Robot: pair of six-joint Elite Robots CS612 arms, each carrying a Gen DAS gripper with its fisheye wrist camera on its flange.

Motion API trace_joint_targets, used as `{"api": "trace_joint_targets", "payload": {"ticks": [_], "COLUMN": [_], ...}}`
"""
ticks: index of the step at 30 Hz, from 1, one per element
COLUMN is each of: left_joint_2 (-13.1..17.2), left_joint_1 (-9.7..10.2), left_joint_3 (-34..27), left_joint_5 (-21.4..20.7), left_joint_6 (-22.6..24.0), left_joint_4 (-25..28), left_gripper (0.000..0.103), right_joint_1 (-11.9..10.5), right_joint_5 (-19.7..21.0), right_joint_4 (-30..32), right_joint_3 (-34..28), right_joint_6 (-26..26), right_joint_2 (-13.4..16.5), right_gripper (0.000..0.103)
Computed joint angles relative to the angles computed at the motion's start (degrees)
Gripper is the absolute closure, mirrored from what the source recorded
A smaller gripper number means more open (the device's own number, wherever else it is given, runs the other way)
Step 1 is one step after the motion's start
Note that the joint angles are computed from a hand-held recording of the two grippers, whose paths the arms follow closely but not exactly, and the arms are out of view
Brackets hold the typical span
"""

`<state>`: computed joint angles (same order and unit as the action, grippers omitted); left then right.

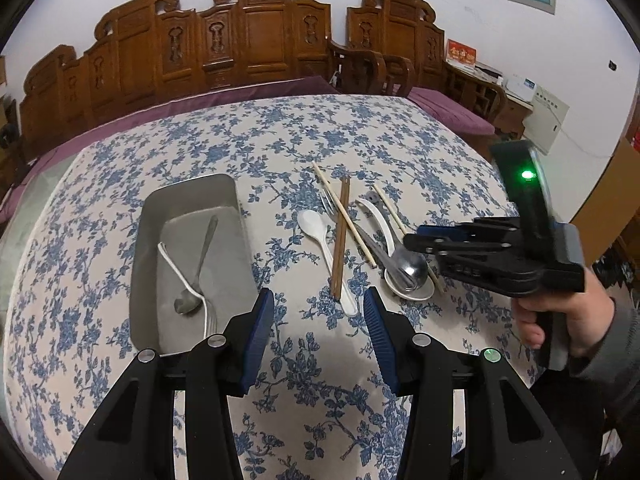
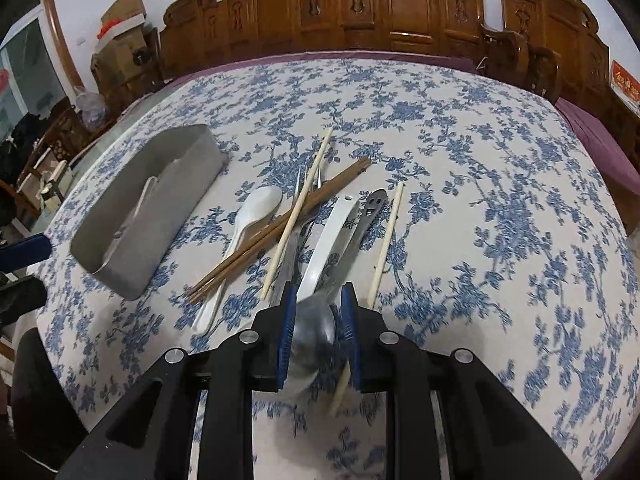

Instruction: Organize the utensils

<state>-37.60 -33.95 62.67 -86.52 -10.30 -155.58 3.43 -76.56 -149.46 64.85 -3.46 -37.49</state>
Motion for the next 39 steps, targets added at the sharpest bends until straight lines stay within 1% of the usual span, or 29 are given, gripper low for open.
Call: {"api": "trace_joint_targets", "payload": {"ticks": [3, 5, 6, 15, 17, 18, 19, 20, 22, 23, 25, 31, 35, 37, 39], "left_joint_2": [0.2, 0.2, 0.2, 0.4, 0.3, 0.3, 0.3, 0.4, 0.5, 0.6, 1.0, 2.9, 4.8, 5.7, 6.9], "left_joint_1": [0.15, 0.18, 0.16, 0.04, 0.05, 0.04, 0.02, -0.04, -0.13, -0.21, -0.29, -0.68, -0.83, -0.91, -0.94], "left_joint_3": [0.0, 0.3, 0.4, 0.3, 0.4, 0.4, 0.3, 0.3, 0.1, -0.1, -0.7, -3.8, -6.7, -8.3, -10.2], "left_joint_5": [-0.9, -1.4, -1.5, -1.7, -1.6, -1.5, -1.4, -1.2, -1.0, -0.8, -0.6, -0.3, -1.0, -1.1, -1.1], "left_joint_6": [-1.0, -1.2, -1.3, -0.8, -1.0, -1.0, -1.0, -0.9, -0.7, -0.4, -0.2, 1.2, 2.2, 2.7, 3.2], "left_joint_4": [-0.2, -0.6, -0.7, -0.1, 0.0, 0.0, 0.2, 0.3, 0.6, 0.9, 1.5, 3.4, 5.0, 6.1, 7.8], "left_gripper": [0.059, 0.059, 0.059, 0.059, 0.059, 0.059, 0.059, 0.059, 0.059, 0.059, 0.059, 0.059, 0.059, 0.064, 0.072], "right_joint_1": [0.0, 0.2, 0.1, 0.0, -0.2, -0.3, -0.3, -0.3, -0.6, -0.7, -0.9, -1.4, -1.8, -2.0, -2.1], "right_joint_5": [-0.7, -1.7, -1.7, 1.7, 3.1, 3.4, 3.1, 3.3, 5.0, 5.6, 5.9, 6.0, 5.9, 5.5, 5.2], "right_joint_4": [1.4, 2.0, 2.0, 4.1, 4.8, 4.6, 3.8, 3.2, 2.6, 1.9, 1.2, -1.6, -4.4, -5.7, -6.4], "right_joint_3": [-1.2, -1.2, -1.0, -0.7, -0.9, -0.8, -0.5, -0.2, 0.4, 0.8, 1.5, 4.6, 7.6, 9.1, 10.2], "right_joint_6": [1.0, 0.4, 0.0, 1.0, 2.9, 3.7, 4.1, 4.0, 4.3, 4.5, 4.4, 1.4, -0.4, -0.9, -1.8], "right_joint_2": [0.8, 0.9, 0.8, 0.8, 0.9, 0.9, 0.8, 0.7, 0.3, 0.1, -0.4, -2.9, -5.1, -6.2, -6.9], "right_gripper": [0.078, 0.077, 0.075, 0.072, 0.072, 0.073, 0.078, 0.080, 0.089, 0.091, 0.099, 0.099, 0.099, 0.099, 0.099]}}
